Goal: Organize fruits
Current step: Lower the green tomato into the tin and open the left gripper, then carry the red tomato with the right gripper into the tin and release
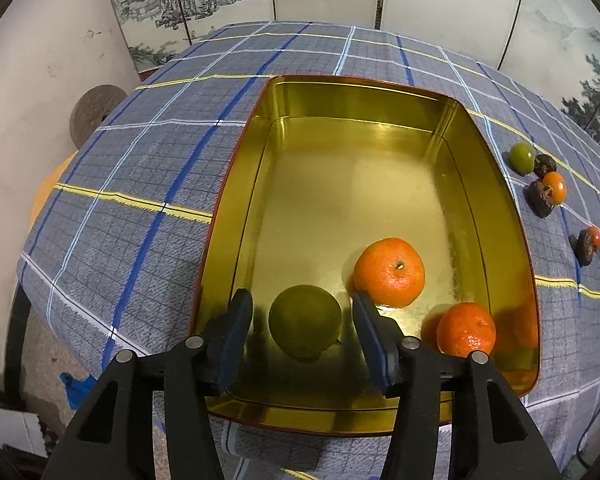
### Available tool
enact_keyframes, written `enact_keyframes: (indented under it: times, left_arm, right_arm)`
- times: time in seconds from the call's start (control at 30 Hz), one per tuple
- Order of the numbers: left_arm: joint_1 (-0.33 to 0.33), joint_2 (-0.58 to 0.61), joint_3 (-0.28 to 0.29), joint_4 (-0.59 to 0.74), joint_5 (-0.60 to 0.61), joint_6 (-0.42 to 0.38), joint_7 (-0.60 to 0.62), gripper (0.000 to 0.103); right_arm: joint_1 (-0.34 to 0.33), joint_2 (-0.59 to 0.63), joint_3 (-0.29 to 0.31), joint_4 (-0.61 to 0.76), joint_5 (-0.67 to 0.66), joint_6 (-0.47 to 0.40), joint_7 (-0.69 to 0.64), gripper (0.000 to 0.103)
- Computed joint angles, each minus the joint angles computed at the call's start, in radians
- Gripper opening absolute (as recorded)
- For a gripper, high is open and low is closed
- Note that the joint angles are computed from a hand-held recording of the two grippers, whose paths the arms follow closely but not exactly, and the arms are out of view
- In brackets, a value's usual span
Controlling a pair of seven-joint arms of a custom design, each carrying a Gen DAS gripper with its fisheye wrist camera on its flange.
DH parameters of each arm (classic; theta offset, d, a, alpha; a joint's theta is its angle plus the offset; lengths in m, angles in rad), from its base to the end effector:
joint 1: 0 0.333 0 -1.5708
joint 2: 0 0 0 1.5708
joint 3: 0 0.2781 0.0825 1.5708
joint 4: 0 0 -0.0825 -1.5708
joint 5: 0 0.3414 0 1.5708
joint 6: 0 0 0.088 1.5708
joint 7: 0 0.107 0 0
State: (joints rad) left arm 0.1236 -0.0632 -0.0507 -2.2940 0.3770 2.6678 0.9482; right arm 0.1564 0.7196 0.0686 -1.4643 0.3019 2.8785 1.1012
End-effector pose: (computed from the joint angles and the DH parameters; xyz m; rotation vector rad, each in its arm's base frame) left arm 0.5083 0.0260 0.4102 -2.2446 1.4941 -0.3513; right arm 0.6949 0.1294 0.3309 -2.0819 1.3840 -0.5334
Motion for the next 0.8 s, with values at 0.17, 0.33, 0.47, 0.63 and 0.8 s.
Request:
enact_keyframes:
  times: [0.17, 0.33, 0.47, 0.63, 0.8]
  left_arm:
    - [0.003, -0.015, -0.002, -0.008, 0.029, 0.017, -0.024, 0.063]
    - [0.007, -0.035, -0.010, -0.017, 0.084, 0.040, -0.077, 0.069]
    - [0.008, -0.054, -0.014, -0.031, 0.112, 0.069, -0.108, 0.074]
    - [0.011, -0.077, -0.020, -0.055, 0.135, 0.106, -0.141, 0.074]
    - [0.023, -0.099, -0.033, -0.072, 0.192, 0.123, -0.194, 0.074]
  right_arm:
    - [0.010, 0.001, -0.011, -0.002, -0.008, 0.005, 0.010, 0.032]
    - [0.023, 0.000, -0.031, 0.000, -0.024, 0.003, 0.036, 0.032]
    - [0.042, -0.001, -0.055, 0.002, -0.047, -0.001, 0.069, 0.032]
    - [0.037, -0.016, -0.049, -0.008, -0.054, 0.001, 0.083, 0.032]
    - [0.022, -0.052, -0.013, -0.036, -0.042, 0.013, 0.058, 0.032]
